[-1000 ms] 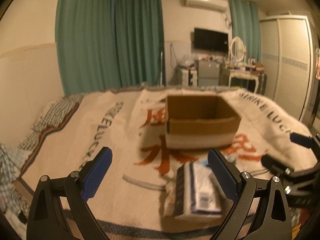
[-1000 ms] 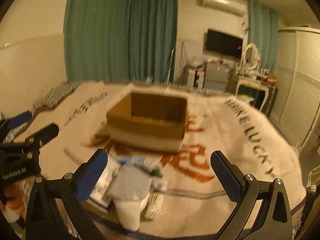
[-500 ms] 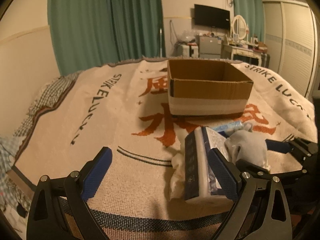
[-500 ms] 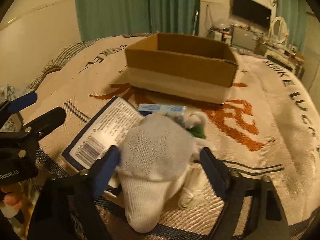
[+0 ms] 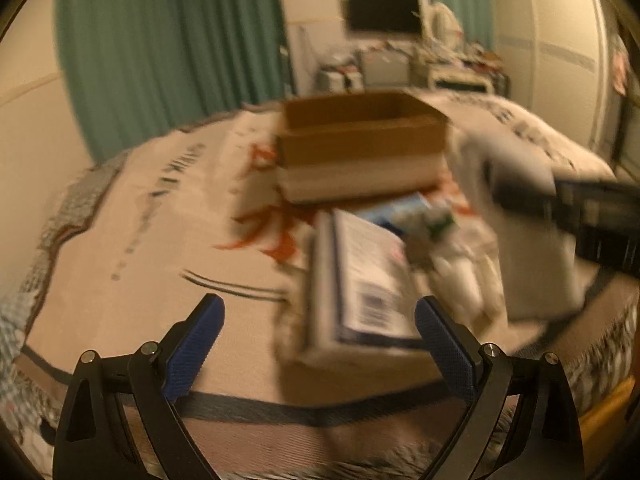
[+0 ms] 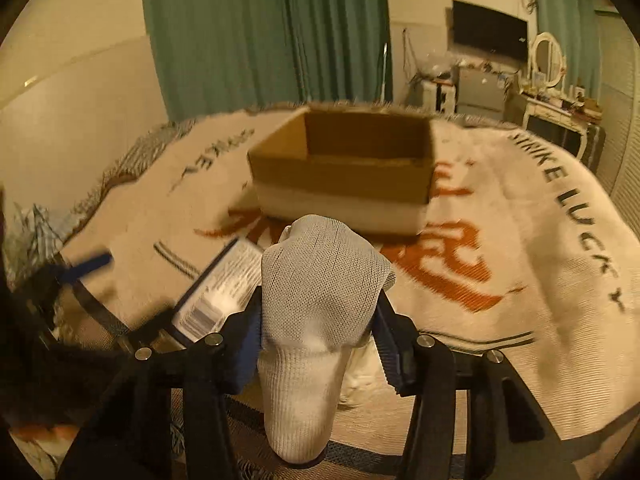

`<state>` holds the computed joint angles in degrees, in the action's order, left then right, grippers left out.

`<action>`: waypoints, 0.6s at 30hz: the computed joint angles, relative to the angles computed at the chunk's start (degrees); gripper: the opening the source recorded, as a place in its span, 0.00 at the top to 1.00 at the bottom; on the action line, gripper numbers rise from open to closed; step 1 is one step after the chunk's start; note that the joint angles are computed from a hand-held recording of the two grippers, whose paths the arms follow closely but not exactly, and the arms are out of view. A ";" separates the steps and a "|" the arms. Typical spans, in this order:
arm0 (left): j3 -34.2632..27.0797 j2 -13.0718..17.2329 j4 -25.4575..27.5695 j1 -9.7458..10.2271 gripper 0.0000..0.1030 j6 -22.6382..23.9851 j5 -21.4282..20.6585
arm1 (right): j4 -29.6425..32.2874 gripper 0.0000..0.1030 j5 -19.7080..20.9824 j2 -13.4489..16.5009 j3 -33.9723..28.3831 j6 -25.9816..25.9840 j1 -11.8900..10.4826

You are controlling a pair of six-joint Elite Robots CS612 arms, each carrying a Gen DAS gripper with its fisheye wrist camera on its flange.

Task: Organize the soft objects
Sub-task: 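Grasp the white sock with the right tool while the left tool grasps the barcoded wipes pack, then lower the wipes pack into the box with the left tool while the right tool drops the sock in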

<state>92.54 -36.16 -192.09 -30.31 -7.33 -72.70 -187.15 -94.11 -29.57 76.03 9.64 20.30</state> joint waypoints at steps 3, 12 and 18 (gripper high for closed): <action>-1.04 0.63 2.94 -0.35 0.05 1.08 -2.05 | -0.29 0.52 -0.40 -0.42 0.82 0.55 -0.41; -5.23 3.66 8.52 -0.87 0.07 2.02 2.87 | 0.86 0.52 0.08 0.10 1.07 3.98 -1.54; -3.42 2.91 3.41 -0.78 0.21 5.17 2.14 | 1.05 0.52 -0.36 0.03 1.15 4.87 -1.65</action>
